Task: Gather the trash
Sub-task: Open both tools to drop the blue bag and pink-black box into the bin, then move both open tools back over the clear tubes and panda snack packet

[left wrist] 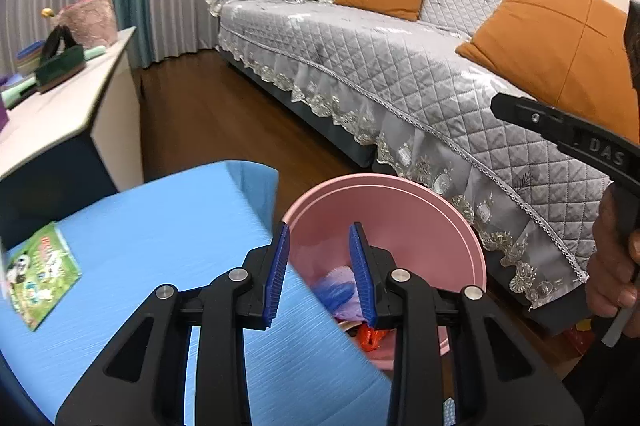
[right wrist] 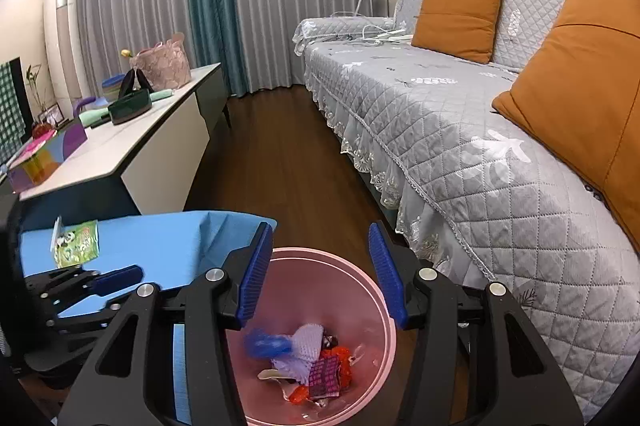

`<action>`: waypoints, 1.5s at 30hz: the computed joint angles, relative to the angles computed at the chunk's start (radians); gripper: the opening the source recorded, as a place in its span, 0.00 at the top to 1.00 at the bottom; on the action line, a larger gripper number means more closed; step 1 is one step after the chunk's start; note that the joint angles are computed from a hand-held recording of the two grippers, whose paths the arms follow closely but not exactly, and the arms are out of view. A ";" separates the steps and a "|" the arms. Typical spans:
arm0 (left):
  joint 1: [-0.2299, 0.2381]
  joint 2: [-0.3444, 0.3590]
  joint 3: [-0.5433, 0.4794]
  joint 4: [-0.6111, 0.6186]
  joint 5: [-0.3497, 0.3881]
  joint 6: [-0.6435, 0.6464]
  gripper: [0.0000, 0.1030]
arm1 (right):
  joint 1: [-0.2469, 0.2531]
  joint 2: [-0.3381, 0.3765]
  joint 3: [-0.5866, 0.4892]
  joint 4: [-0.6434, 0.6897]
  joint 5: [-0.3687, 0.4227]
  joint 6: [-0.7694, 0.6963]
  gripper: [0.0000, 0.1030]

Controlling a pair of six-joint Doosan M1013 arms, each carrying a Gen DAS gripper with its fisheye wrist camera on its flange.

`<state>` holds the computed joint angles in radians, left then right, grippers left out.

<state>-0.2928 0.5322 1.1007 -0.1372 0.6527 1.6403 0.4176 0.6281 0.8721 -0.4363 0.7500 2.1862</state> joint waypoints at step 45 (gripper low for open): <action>0.175 -0.196 0.287 0.268 -0.134 -0.389 0.70 | 0.108 0.121 -0.230 0.078 0.045 -0.174 0.50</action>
<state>-0.1176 0.3362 1.3874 0.1303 0.5186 1.2516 0.5254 0.7491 0.6426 -0.3584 0.7948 2.0126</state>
